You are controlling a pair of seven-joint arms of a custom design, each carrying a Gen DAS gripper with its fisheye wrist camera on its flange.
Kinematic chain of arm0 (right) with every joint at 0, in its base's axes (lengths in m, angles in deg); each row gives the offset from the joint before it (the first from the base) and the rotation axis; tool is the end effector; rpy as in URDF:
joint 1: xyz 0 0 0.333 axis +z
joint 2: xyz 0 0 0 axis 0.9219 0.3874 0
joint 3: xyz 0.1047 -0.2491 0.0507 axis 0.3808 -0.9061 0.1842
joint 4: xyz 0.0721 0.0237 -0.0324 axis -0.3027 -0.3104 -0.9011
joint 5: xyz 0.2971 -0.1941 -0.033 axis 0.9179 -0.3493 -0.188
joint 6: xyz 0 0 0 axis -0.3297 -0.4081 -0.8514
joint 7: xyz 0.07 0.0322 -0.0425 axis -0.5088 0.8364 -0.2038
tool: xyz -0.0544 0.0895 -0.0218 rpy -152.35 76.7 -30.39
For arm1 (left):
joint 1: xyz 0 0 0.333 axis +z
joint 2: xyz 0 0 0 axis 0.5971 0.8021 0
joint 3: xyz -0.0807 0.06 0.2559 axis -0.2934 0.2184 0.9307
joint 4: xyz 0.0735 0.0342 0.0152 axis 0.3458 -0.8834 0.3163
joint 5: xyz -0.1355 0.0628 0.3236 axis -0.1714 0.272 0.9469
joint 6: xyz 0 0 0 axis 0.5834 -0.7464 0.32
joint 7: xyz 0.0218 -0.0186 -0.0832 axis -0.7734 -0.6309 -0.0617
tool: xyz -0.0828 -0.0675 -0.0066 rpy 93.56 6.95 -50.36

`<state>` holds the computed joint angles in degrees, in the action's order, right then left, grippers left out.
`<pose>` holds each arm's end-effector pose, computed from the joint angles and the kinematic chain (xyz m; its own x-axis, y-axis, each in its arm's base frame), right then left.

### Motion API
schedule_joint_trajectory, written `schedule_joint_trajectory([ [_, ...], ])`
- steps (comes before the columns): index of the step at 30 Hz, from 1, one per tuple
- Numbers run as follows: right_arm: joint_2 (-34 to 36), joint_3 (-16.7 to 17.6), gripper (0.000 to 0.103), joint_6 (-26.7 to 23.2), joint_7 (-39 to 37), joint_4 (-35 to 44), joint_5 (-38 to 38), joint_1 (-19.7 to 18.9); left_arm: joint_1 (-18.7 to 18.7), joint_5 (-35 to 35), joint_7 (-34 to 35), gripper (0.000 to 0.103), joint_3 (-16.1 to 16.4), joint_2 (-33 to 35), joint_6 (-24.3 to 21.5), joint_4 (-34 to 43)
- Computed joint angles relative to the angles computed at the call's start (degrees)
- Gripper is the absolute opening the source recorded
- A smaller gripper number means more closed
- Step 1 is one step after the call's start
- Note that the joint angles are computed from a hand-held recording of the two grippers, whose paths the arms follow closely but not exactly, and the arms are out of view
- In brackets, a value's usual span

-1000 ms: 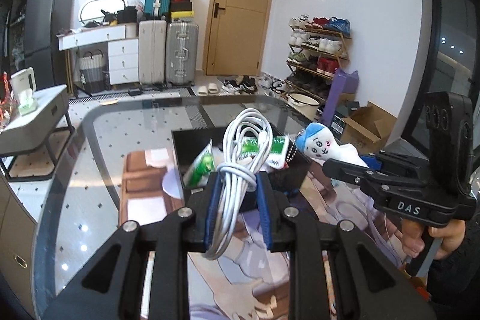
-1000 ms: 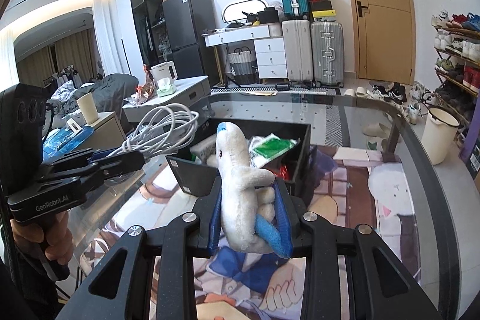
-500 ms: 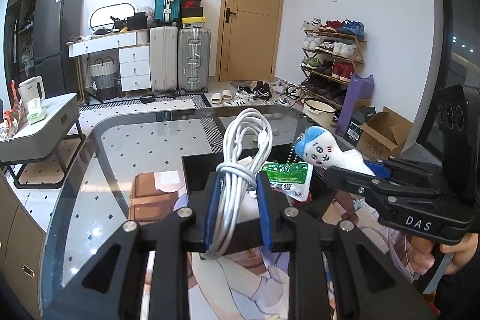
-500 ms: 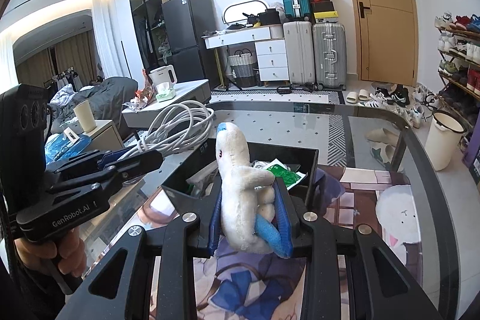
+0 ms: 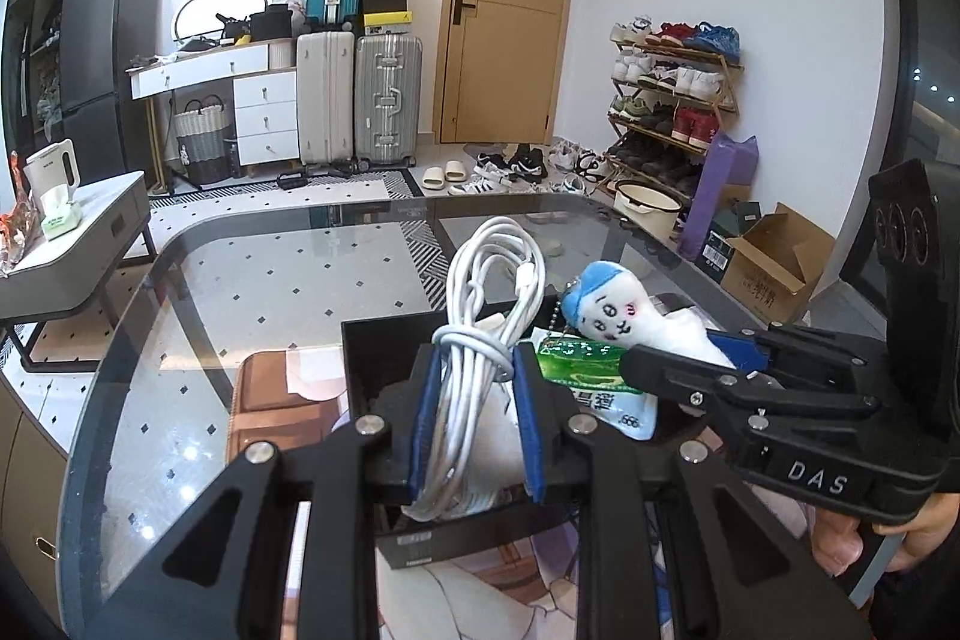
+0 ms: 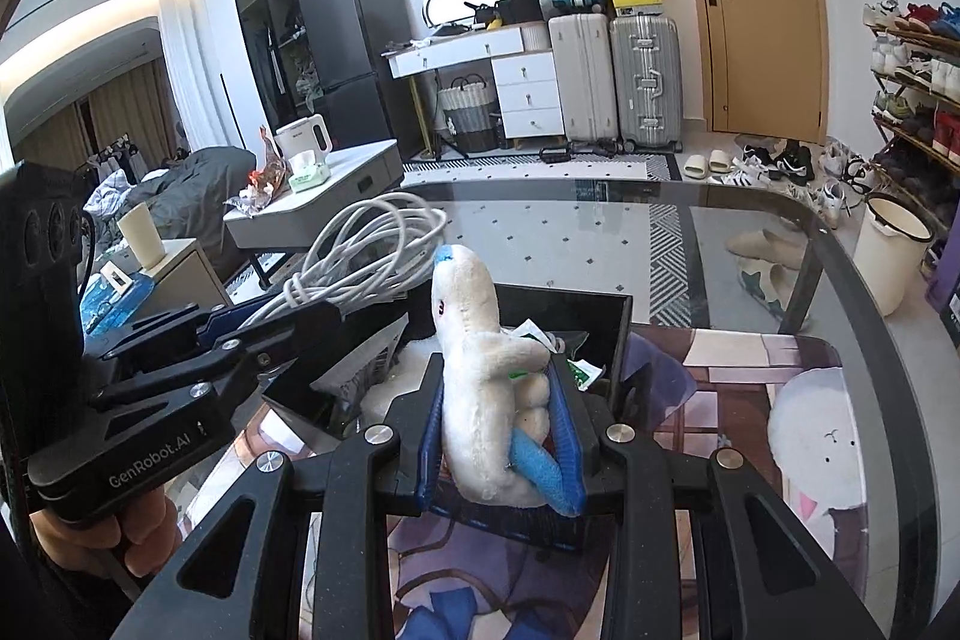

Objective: Organize soft objects
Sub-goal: 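Carry the cable with the left tool while the right tool carries the plush toy over the box, then lower the cable and plush toy into the black box and open both tools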

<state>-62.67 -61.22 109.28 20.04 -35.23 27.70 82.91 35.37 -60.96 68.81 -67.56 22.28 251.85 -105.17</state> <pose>0.6162 0.2147 0.5743 0.4343 -0.8842 -0.1718 -0.6090 -0.1477 -0.7793 0.5680 -0.0446 0.5337 -0.2701 -0.9571 0.1049 -0.5391 0.0601 -0.8401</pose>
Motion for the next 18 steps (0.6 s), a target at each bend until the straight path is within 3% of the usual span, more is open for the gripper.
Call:
schedule_joint_trajectory([
  [8,5.6,-1.1,0.031,-4.2,3.7,7.3,-3.4,0.7,0.8,10.8,-8.5,0.022,-1.1,4.2,0.2,2.6],
  [16,9.9,-1.3,0.031,-7.6,5.5,13.0,-5.2,0.6,2.8,15.5,-11.4,0.023,-3.3,5.8,0.3,3.2],
  [18,9.9,-1.3,0.031,-7.7,5.6,13.1,-5.5,0.7,3.0,16.4,-12.0,0.03,-3.5,5.3,0.2,2.7],
])
